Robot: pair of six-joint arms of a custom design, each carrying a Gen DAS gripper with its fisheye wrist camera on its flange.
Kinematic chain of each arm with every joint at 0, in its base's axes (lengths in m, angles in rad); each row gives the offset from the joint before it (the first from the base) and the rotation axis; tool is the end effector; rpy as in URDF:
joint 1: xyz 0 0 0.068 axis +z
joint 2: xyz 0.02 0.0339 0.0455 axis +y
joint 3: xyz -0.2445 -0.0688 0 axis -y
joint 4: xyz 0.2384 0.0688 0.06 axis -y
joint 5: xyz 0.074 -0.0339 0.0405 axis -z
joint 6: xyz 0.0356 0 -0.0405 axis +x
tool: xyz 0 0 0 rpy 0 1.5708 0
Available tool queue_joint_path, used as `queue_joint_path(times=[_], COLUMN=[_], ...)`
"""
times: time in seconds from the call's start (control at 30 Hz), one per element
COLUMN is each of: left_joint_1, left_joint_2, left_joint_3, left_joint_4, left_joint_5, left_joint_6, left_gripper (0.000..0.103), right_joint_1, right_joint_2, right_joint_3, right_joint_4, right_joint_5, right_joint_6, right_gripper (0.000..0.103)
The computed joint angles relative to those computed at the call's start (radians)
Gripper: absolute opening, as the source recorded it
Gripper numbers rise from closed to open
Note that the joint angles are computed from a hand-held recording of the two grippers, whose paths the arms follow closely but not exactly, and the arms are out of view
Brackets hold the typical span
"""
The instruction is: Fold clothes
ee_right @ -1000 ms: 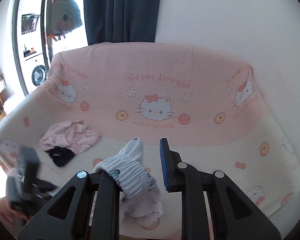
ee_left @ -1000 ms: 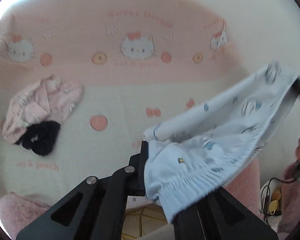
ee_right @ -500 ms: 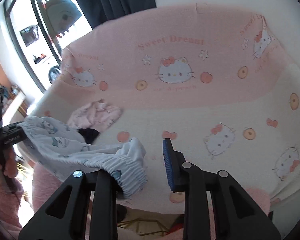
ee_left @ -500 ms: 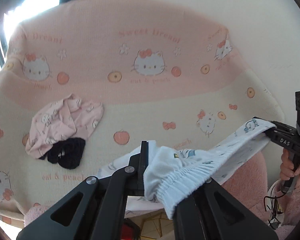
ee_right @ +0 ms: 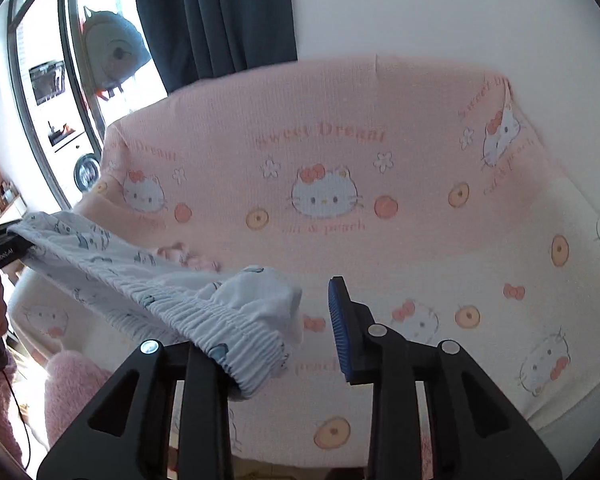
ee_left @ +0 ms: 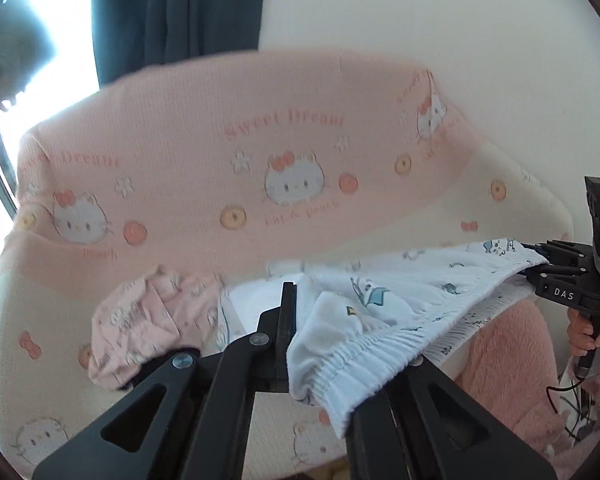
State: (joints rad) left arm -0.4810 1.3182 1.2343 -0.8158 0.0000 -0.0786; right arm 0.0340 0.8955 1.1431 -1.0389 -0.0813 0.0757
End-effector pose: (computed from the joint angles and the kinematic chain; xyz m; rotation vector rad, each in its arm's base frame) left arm 0.2390 -0.1248 0.3042 0.4968 2.4359 -0.2394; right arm 0.1603 0.0083 0.3431 0.0098 2.3637 0.1492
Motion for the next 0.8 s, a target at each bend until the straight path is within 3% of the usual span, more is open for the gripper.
queue_joint_path(times=[0.13,0.23,0.47,0.63,0.7,0.77,0.8], left_joint_1=[-0.042,-0.079,-0.08,-0.027,-0.05,-0.091,-0.112], left_joint_2=[0.078,0.081,0.069,0.076,0.069,0.067,0.067], left_joint_3=[-0.232,-0.329,-0.357,-0.314,-0.292,-0.279,-0.271], left_joint_4=[0.088,0.159,0.215,0.206,0.202,0.201,0.201], left_joint_5=[0.031,0.056,0.073,0.111,0.098,0.096,0.096], left_joint_6=[-0.04,-0.093,-0.148,-0.15,-0.145,-0.154,-0.159], left_gripper=[0.001,0.001,0.001,0.001,0.001,0.001,0.001], right_joint_1=[0.074,0.173,0.381,0.241,0.24,0.295,0.349], right_joint_2=[0.032,0.028,0.084,0.007,-0.147,-0.235,-0.221], right_joint_3=[-0.317,-0.435,-0.409,-0.44,-0.424,-0.385,-0.368], right_joint_4=[-0.056,-0.031,0.003,-0.04,-0.054,-0.046,-0.039], right_joint_5=[0.024,0.04,0.128,0.03,-0.042,-0.087,-0.054], right_joint_6=[0.012,0.038,0.063,-0.007,-0.079,-0.089,-0.059], right_gripper=[0.029,0.029,0.043,0.045,0.045,0.054,0.058])
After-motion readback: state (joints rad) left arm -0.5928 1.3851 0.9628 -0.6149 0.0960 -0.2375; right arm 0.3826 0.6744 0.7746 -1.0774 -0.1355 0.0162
